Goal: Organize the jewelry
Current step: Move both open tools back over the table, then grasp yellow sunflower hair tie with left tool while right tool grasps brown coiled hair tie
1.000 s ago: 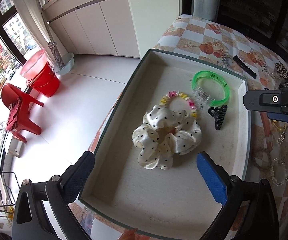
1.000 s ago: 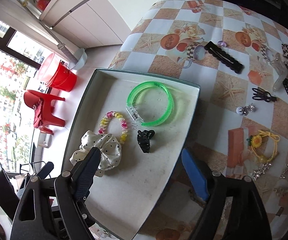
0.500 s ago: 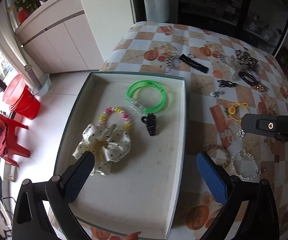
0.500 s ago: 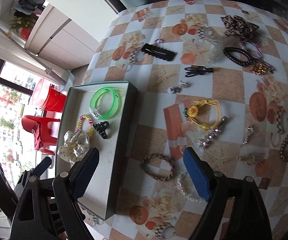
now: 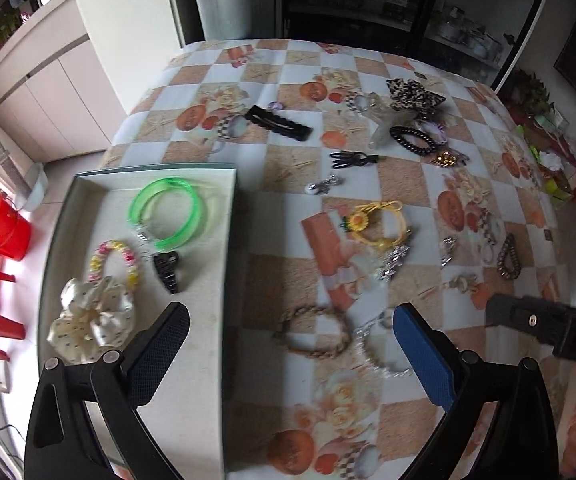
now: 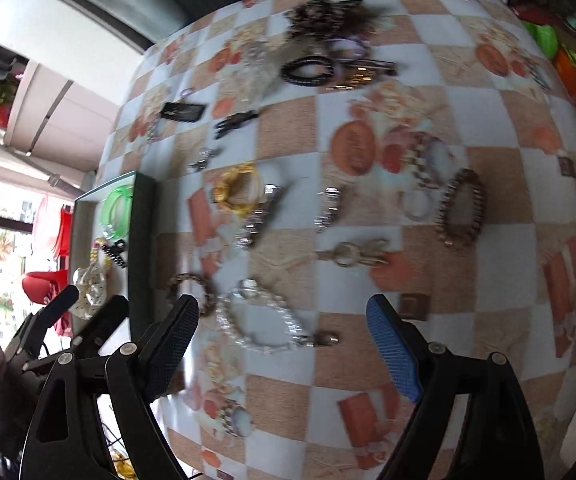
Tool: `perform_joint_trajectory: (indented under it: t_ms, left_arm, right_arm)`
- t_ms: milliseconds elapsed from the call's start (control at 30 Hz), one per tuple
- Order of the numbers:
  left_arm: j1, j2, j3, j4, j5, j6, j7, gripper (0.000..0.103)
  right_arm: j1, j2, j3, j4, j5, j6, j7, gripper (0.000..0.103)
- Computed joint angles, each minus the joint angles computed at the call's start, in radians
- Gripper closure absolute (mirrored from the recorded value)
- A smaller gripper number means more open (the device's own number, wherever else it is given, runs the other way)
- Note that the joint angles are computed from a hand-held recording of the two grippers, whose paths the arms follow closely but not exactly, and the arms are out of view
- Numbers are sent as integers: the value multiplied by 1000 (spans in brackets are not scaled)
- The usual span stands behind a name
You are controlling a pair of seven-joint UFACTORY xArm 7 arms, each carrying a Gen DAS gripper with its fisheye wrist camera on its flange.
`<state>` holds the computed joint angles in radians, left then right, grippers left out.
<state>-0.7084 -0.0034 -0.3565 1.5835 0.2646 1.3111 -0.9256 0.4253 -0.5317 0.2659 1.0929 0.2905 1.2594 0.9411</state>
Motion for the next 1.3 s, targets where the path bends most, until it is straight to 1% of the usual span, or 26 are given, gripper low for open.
perform_joint_trajectory:
  t_ms: [167,367,433,467,533,567,600,633,900,933,967,1000,1133,1200,1233,1300]
  left_arm:
    - [-13,96,15,80,-17,-29,-20,0]
    - [-51,186,56,154,-4,-35,-54,0]
    - [-61,213,69,174,1,-26,-63,9]
    - [-64,228,75,188,-4,-17,-63,11]
    - [-69,249,87,201,-9,-15,-68,11]
    - [-72,261,92,209,-7,-13,-68,12]
    - [-77,274,97,219,-3,-10,-67,16]
    - [-80,285,101,227,-2,-6,-62,17]
    - [-104,352,134,278,7,10,-45,17]
    - [-106,356,136,279,7,10,-44,18]
    - [-107,362,138,283,7,11,-40,26]
    - [-105,370,139,289,0,14,-32,29]
    - [-116,392,147,304,5,27,-22,29]
    - [-126,394,151,306,23,24,-12,30]
    - [-130,396,151,309,28,21,-6,32]
    - [-134,400,152,315,31,17,7,41]
  right_arm:
    - [-32,-86,-25,-64,-20,62,28,15]
    - [-80,-149,-45,-126,-40,99,41,15]
    - [-93,-160,-52,-145,-42,104,42,15]
    - [-99,-165,-54,-154,-41,104,43,15]
    - [-109,-171,-58,-169,-44,106,40,15]
    - [-114,-169,-59,-173,-49,109,37,15]
    - [-118,-167,-58,-175,-52,109,36,15]
    - [-122,-165,-59,-179,-56,107,32,15]
    - [-142,-123,-52,-181,-94,106,22,16]
    - [-143,-119,-51,-183,-97,105,22,18]
    - [-144,-114,-51,-183,-100,106,23,22]
    - [-145,-111,-50,-185,-104,110,26,24]
    - [-147,-93,-40,-170,-136,120,23,33]
    - [-144,-81,-38,-162,-145,117,15,34]
    - [-142,-77,-37,-160,-149,111,10,36]
    - [-138,-68,-35,-156,-151,95,3,42]
